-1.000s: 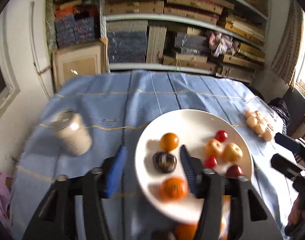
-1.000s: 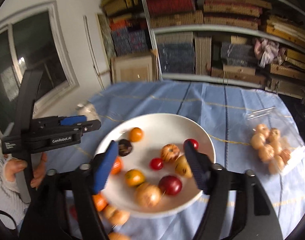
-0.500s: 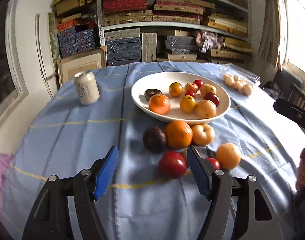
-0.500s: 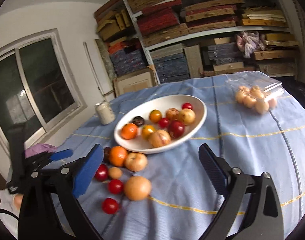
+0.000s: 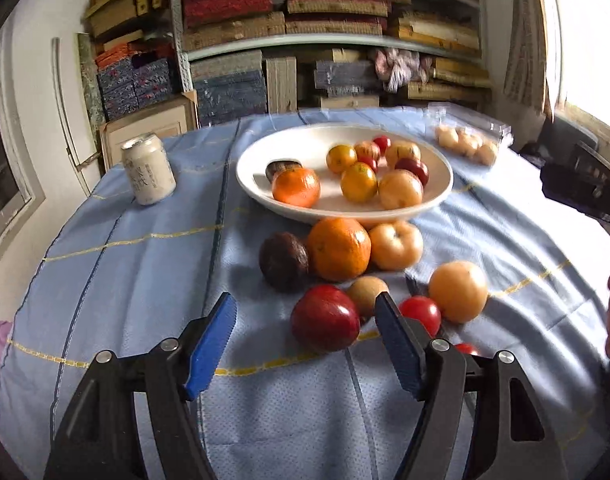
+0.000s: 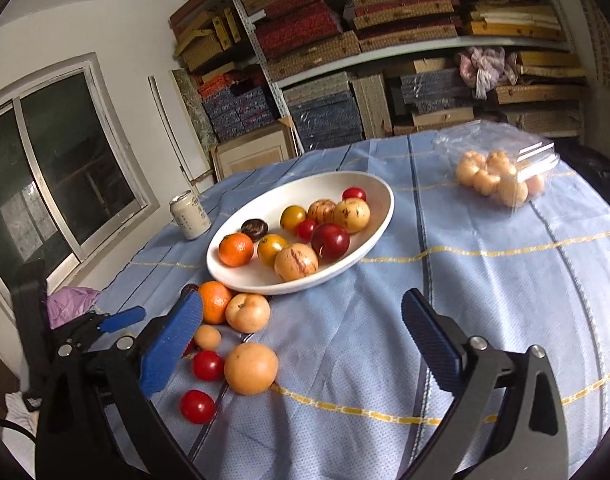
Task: Organize fruits
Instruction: 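Move both open tools back toward the remaining fruits, then close the left tool on a dark red apple while the right tool approaches a large pale fruit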
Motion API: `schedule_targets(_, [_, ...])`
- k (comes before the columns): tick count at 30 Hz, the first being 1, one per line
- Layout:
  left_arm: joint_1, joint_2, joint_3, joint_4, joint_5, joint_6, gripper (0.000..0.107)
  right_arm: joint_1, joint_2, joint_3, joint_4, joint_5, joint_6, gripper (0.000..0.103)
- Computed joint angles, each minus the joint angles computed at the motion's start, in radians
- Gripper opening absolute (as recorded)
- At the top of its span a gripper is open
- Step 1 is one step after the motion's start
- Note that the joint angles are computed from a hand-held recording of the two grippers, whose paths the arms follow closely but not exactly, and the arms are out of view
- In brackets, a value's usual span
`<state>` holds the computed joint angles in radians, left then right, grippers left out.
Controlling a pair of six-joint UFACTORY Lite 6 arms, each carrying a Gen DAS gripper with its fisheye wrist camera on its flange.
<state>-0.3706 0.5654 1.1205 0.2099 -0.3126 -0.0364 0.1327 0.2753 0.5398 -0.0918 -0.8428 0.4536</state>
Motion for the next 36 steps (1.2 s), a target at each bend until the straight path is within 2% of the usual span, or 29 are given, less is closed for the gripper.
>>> schedule_targets(2, [0.001, 0.010, 0.015, -0.013, 0.016, 0.011, 0.072, 0.000, 0.007, 0.007, 0.005, 0.007, -0.002, 0.098])
schedule_targets(4, [0.003, 0.027, 0.037, -0.099, 0.042, 0.080, 0.073, 0.002, 0.011, 0.010, 0.016, 0.011, -0.011, 0.098])
schedule_targets(5, [0.009, 0.041, 0.058, -0.130, 0.064, 0.105, 0.080, 0.001, 0.015, 0.013, 0.013, 0.011, -0.007, 0.098])
schedule_targets(6, [0.022, 0.049, 0.069, -0.124, 0.074, 0.088, 0.082, 0.000, 0.015, 0.011, 0.013, 0.011, -0.005, 0.098])
schedule_targets(8, [0.040, 0.035, 0.049, -0.229, 0.048, 0.178, 0.084, 0.000, 0.016, 0.012, 0.011, 0.015, -0.002, 0.098])
schedule_targets(10, [0.050, 0.013, 0.020, -0.263, 0.028, 0.218, 0.084, 0.002, 0.015, 0.012, 0.011, 0.014, -0.001, 0.098])
schedule_targets(14, [0.052, 0.006, 0.007, -0.205, 0.018, 0.187, 0.084, 0.003, 0.017, 0.013, 0.010, 0.012, -0.001, 0.098])
schedule_targets(17, [0.044, -0.002, -0.005, -0.102, 0.004, 0.102, 0.083, 0.003, 0.017, 0.013, 0.011, 0.013, -0.001, 0.098])
schedule_targets(20, [0.023, -0.010, -0.017, -0.126, -0.012, 0.142, 0.081, 0.003, 0.018, 0.013, 0.010, 0.011, 0.001, 0.098])
schedule_targets(21, [0.014, -0.006, -0.013, -0.140, -0.009, 0.165, 0.079, 0.004, 0.020, 0.014, 0.013, 0.013, -0.001, 0.098])
schedule_targets(25, [0.006, 0.010, 0.009, -0.121, 0.014, 0.161, 0.061, 0.005, 0.018, 0.014, 0.015, 0.018, -0.002, 0.098])
schedule_targets(32, [0.010, 0.030, 0.036, -0.056, 0.051, 0.097, 0.061, 0.008, 0.040, 0.028, 0.012, 0.021, 0.000, 0.098])
schedule_targets(36, [0.015, 0.074, 0.106, 0.140, 0.095, -0.113, 0.060, 0.012, 0.050, 0.037, 0.015, 0.028, -0.013, 0.098])
